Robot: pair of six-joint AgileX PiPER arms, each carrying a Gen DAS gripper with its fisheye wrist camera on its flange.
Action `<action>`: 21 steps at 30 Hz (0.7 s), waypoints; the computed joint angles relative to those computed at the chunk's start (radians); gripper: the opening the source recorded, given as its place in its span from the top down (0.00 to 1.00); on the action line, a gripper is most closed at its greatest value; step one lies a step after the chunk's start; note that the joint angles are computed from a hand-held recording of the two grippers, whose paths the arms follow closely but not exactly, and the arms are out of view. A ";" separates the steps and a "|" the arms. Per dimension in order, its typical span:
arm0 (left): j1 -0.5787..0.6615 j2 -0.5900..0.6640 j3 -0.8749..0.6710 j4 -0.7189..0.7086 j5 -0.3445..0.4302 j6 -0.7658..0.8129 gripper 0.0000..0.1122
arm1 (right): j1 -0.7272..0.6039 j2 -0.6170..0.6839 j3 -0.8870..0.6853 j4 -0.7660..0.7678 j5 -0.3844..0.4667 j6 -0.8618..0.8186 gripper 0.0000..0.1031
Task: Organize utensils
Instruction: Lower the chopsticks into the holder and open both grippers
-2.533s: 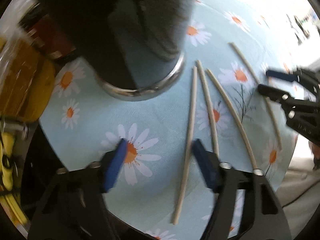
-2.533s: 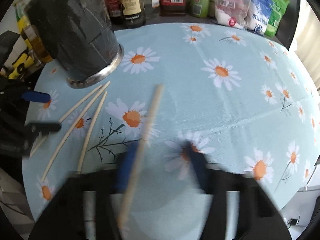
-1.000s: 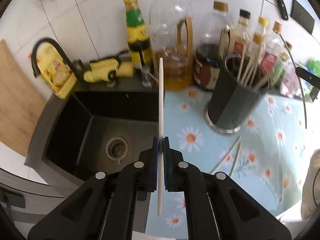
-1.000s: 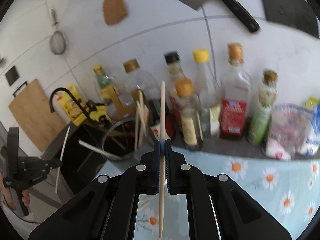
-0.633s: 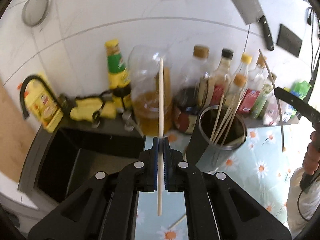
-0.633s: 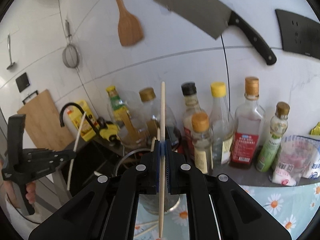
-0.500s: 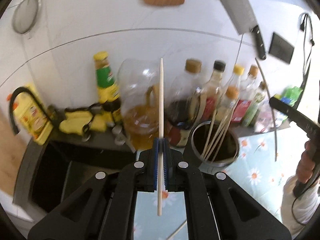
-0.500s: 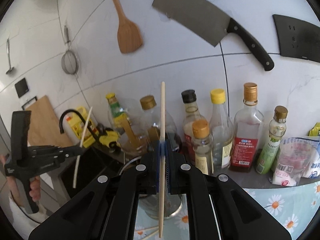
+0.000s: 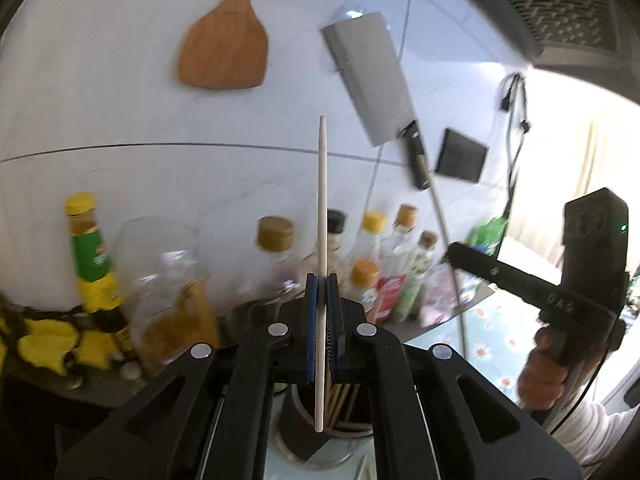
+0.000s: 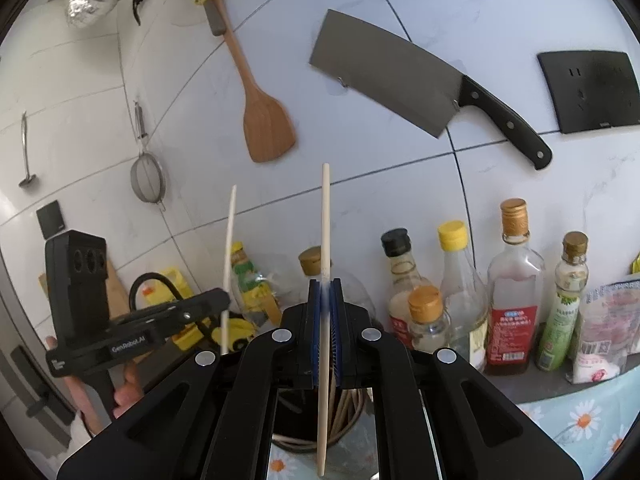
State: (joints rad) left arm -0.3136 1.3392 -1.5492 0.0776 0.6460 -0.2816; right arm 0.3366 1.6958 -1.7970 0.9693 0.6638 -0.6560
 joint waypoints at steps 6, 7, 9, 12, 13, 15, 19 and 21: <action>0.030 0.032 0.091 -0.162 -0.160 0.180 0.95 | 0.057 0.013 0.057 0.094 -0.110 -0.119 0.95; 0.037 0.035 0.100 -0.202 -0.174 0.220 0.95 | 0.072 0.021 0.061 0.090 -0.134 -0.120 0.95; 0.045 0.048 0.117 -0.262 -0.196 0.283 0.95 | 0.094 0.038 0.057 0.063 -0.164 -0.110 0.95; 0.046 0.058 0.147 -0.292 -0.224 0.337 0.95 | 0.120 0.075 0.041 0.041 -0.181 -0.119 0.95; 0.054 0.061 0.153 -0.337 -0.223 0.375 0.95 | 0.129 0.081 0.042 0.027 -0.195 -0.116 0.95; 0.070 0.062 0.174 -0.417 -0.227 0.441 0.95 | 0.139 0.096 0.046 0.030 -0.212 -0.130 0.95; 0.061 0.036 0.233 -0.374 -0.256 0.407 0.95 | 0.143 0.095 0.096 0.114 -0.224 -0.223 0.95; 0.062 0.018 0.262 -0.378 -0.260 0.407 0.95 | 0.150 0.084 0.131 0.138 -0.241 -0.275 0.95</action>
